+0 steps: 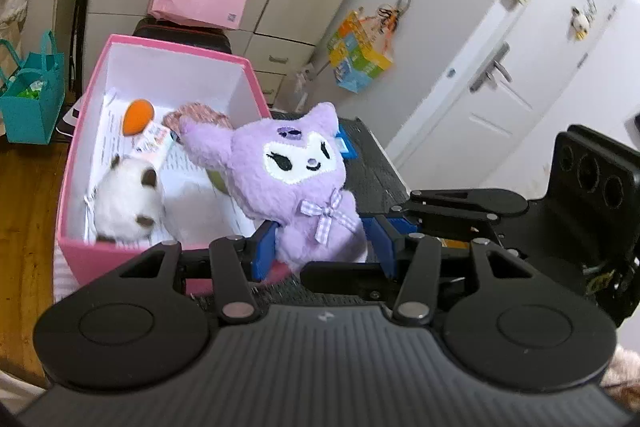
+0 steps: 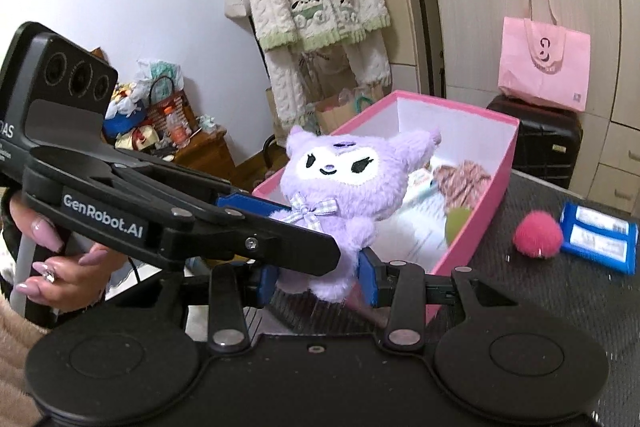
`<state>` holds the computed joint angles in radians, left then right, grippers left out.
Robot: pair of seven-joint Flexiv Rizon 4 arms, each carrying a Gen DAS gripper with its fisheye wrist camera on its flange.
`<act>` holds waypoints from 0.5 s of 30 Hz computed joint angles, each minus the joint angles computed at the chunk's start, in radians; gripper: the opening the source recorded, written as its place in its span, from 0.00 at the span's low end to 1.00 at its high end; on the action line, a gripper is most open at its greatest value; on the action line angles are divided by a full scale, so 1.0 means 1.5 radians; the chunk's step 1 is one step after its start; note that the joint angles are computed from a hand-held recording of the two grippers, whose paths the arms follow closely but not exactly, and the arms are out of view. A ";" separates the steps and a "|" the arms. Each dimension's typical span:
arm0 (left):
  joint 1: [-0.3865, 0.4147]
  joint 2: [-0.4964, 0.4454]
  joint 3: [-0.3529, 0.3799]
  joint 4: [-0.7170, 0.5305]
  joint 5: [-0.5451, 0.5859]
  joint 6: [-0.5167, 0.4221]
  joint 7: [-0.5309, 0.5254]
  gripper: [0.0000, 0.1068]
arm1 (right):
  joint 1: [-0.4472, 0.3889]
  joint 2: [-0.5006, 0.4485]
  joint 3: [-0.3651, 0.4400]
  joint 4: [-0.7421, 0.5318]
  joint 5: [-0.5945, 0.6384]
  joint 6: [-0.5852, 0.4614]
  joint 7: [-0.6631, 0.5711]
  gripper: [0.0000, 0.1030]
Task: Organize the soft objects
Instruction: 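Carry the lilac plush with both grippers into the pink box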
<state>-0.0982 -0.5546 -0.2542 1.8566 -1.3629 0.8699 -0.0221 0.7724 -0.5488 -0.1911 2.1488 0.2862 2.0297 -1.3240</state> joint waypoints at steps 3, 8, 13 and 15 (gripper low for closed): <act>0.000 -0.038 -0.005 -0.050 0.015 0.008 -0.033 0.45 | -0.045 -0.020 0.017 -0.034 -0.029 -0.008 0.009 0.45; 0.001 -0.109 -0.021 -0.134 0.073 0.040 -0.111 0.45 | -0.092 -0.065 0.021 -0.093 -0.071 -0.026 0.026 0.45; 0.010 -0.173 -0.042 -0.209 0.146 0.063 -0.188 0.45 | -0.182 -0.102 0.076 -0.154 -0.140 -0.069 0.070 0.45; 0.010 -0.200 -0.045 -0.241 0.183 0.067 -0.225 0.45 | -0.202 -0.112 0.083 -0.173 -0.165 -0.093 0.088 0.45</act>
